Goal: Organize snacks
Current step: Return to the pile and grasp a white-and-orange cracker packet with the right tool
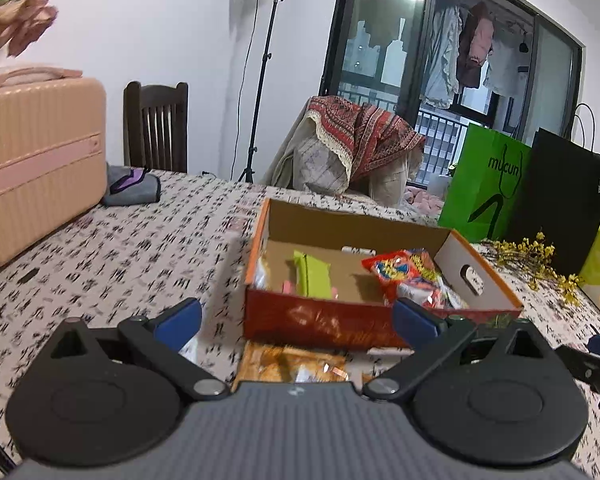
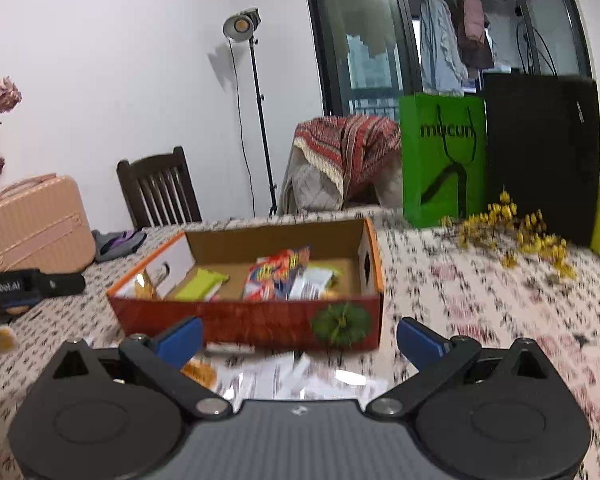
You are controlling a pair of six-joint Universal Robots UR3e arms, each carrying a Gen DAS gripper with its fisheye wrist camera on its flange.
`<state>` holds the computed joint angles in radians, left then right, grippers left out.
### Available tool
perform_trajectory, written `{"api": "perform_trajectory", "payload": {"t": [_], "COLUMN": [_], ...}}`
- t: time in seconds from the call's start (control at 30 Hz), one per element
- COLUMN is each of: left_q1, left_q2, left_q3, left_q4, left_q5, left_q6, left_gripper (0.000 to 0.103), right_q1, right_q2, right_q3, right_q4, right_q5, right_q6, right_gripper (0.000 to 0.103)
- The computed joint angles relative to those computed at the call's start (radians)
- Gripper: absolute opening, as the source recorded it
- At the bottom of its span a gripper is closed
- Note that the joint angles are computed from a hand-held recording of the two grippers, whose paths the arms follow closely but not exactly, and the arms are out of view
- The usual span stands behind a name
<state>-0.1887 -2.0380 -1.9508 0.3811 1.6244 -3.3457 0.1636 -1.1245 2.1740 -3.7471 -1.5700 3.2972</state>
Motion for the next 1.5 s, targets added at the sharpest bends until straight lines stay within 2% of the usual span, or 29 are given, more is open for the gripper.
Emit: {"api": "perform_trajectory", "payload": {"t": [0.4,0.63,0.87,0.93,0.97,1.33,1.5], "left_q1": [0.091,0.136,0.140,0.144,0.147,0.168,0.176], "left_q2": [0.059,0.058,0.046,0.042,0.041,0.031,0.030], "left_q3": [-0.253,-0.318,-0.328,-0.332,-0.332,-0.342,-0.353], "left_q4": [0.147,0.181,0.189,0.192,0.191,0.195,0.199], "left_q5": [-0.071,-0.107,-0.111,-0.110,-0.110,-0.114,-0.112], "left_q6": [0.026,0.028,0.021,0.019,0.017,0.004,-0.004], "left_gripper": [0.103,0.103,0.103,0.103,0.103,0.103,0.103], "right_q1": [0.037,0.028,0.035,0.068,0.087,0.072,0.083], "right_q2": [0.037,0.043,0.095,0.127,0.146,0.157,0.162], "right_q3": [0.110,0.081,-0.068,-0.116,-0.139,-0.117,-0.080], "right_q4": [-0.008,0.086,0.286,0.312,0.314,0.258,0.181], "right_q5": [-0.078,-0.077,-0.077,-0.141,-0.174,-0.140,-0.145], "right_q6": [0.017,0.030,0.053,0.040,0.030,0.001,-0.010], "right_gripper": [0.103,0.103,0.103,0.103,0.103,0.103,0.087]}}
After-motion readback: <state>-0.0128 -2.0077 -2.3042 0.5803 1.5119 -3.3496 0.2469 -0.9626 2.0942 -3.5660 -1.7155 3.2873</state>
